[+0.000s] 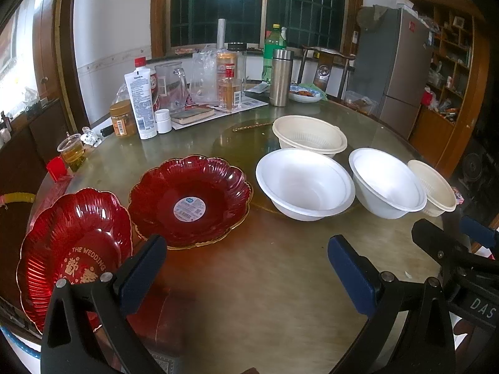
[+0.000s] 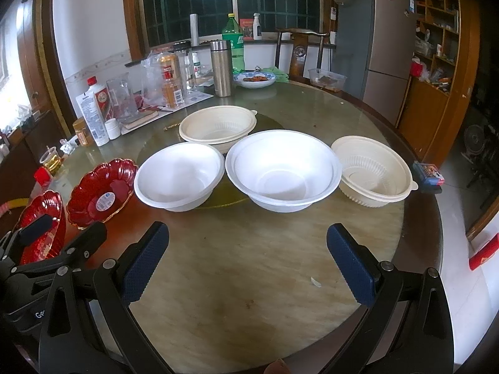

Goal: Organize plates and bowls

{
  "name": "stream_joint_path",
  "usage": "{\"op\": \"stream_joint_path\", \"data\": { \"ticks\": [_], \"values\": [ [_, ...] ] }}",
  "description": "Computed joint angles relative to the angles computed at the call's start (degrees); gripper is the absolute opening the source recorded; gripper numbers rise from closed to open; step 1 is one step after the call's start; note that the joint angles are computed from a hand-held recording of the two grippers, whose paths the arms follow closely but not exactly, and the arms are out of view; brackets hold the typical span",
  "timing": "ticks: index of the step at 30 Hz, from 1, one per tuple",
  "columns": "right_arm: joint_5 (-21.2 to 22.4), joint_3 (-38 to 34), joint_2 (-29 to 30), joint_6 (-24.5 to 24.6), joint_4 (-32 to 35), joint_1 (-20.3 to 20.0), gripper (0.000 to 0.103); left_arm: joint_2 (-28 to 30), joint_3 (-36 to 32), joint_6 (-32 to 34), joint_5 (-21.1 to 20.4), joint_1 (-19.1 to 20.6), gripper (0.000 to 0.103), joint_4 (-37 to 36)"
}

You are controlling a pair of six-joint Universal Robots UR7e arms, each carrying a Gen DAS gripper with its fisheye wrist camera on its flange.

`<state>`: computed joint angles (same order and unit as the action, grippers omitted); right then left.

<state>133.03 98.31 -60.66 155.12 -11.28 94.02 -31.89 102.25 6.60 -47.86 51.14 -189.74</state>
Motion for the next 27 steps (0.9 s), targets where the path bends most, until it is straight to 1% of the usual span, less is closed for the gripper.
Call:
{"op": "stream_joint_path", "data": {
  "ticks": [27],
  "values": [
    [-0.4,0.6,-0.6,-0.3,-0.7,-0.2,0.103,0.1,0.2,-0.3,0.0,-0.2,0.103,0.5]
  ]
}}
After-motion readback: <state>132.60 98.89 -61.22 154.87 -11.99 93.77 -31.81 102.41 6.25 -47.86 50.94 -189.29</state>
